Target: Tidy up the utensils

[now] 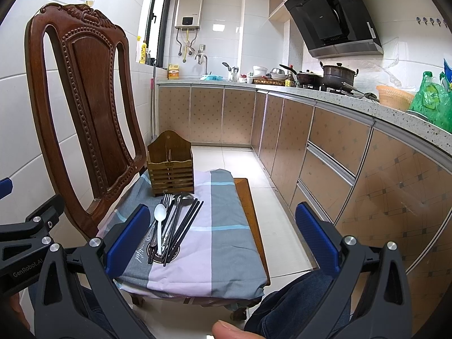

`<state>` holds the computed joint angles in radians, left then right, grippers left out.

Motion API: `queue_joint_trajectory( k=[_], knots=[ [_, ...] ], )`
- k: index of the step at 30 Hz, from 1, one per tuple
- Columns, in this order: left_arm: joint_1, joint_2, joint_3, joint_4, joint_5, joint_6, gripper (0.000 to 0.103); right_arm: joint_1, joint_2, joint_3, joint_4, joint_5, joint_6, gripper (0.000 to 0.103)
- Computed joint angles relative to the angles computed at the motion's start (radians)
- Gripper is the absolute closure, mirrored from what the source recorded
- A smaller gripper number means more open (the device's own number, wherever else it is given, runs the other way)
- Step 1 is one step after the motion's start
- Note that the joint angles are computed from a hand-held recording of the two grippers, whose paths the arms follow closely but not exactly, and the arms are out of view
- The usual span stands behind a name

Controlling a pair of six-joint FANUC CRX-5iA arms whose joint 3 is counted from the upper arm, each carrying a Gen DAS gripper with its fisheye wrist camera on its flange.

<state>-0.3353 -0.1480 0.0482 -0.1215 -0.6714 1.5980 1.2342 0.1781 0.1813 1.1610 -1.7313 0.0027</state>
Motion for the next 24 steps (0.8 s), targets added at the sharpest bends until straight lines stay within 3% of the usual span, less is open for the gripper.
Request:
queue_joint_trajectory(
  k=[9,12,15,18,24],
  knots=[
    [0.002,0.05,0.018,0.018,-0.024,-0.015,0.004,-0.026,-0.004,-0.011,-0.044,0.009,0.023,0.002],
    [-0.003,0.087,0.042,0.013,-0.054,-0.013,0.004,-0.059,0.023,0.003,-0.068,0.005,0.127,0.003],
    [-0.003,0.137,0.076,0.022,-0.092,-0.024,0.004,-0.107,0.037,0.018,-0.16,0.011,0.204,0.003],
    [-0.003,0.203,0.109,0.048,-0.119,-0.044,0.004,-0.159,0.006,-0.019,-0.263,0.062,0.179,0.003],
    [0.013,0.354,0.197,0.142,-0.127,-0.071,0.005,-0.275,-0.043,-0.097,-0.349,0.185,0.147,0.026]
  ],
)
